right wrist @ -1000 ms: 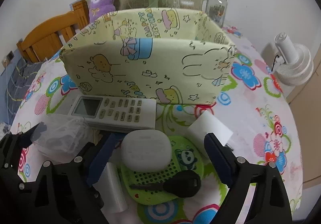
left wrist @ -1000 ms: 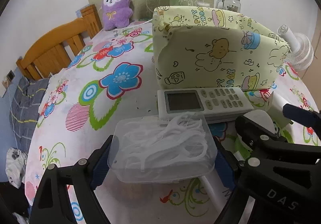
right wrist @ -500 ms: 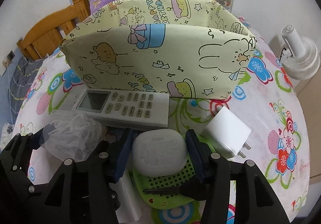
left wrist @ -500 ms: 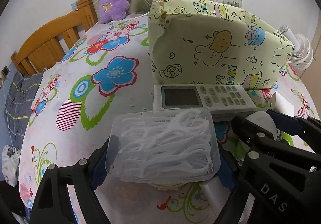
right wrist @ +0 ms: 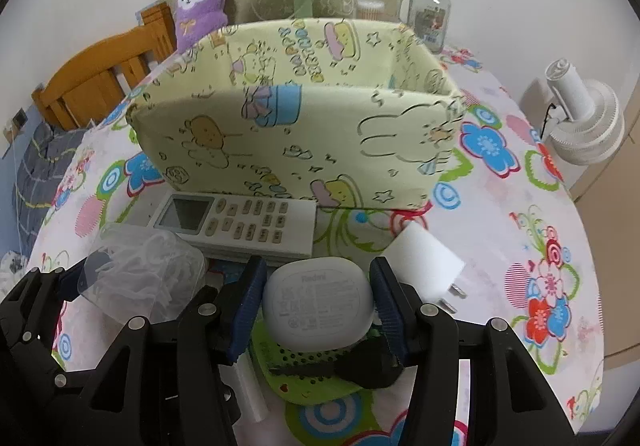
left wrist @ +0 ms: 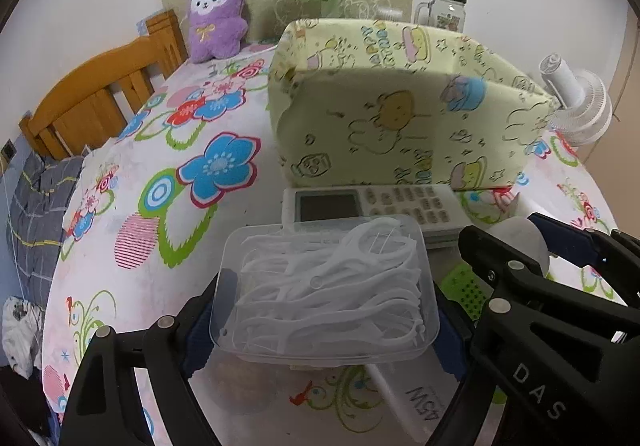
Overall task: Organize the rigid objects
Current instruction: 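Grasp the clear floss-pick box with left tool while right tool grasps white round case, then lift the floss box with left tool while right tool lifts the round case over basket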
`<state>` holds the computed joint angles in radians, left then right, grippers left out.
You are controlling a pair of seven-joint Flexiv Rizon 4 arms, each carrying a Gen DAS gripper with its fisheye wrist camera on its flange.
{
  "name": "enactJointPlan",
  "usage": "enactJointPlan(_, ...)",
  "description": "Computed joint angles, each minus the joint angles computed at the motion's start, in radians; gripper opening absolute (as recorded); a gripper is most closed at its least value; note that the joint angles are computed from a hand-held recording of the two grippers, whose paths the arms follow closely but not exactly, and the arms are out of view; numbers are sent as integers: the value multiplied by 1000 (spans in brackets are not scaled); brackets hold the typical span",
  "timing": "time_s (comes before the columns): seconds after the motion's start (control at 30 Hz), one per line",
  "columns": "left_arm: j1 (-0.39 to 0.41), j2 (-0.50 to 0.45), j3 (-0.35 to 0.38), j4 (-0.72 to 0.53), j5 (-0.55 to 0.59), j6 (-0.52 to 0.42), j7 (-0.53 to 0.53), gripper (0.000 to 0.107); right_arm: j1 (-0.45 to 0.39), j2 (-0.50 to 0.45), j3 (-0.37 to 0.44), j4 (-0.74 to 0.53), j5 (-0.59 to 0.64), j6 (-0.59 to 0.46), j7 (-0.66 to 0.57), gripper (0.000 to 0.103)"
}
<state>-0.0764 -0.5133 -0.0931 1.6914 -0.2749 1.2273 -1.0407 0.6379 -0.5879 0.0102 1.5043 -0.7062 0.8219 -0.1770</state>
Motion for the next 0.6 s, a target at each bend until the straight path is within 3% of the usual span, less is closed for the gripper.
enactJointPlan(0.6, 9, 86, -53, 75, -66, 72, 72, 89, -2, 116, 3, 112, -158, -8, 135, 57)
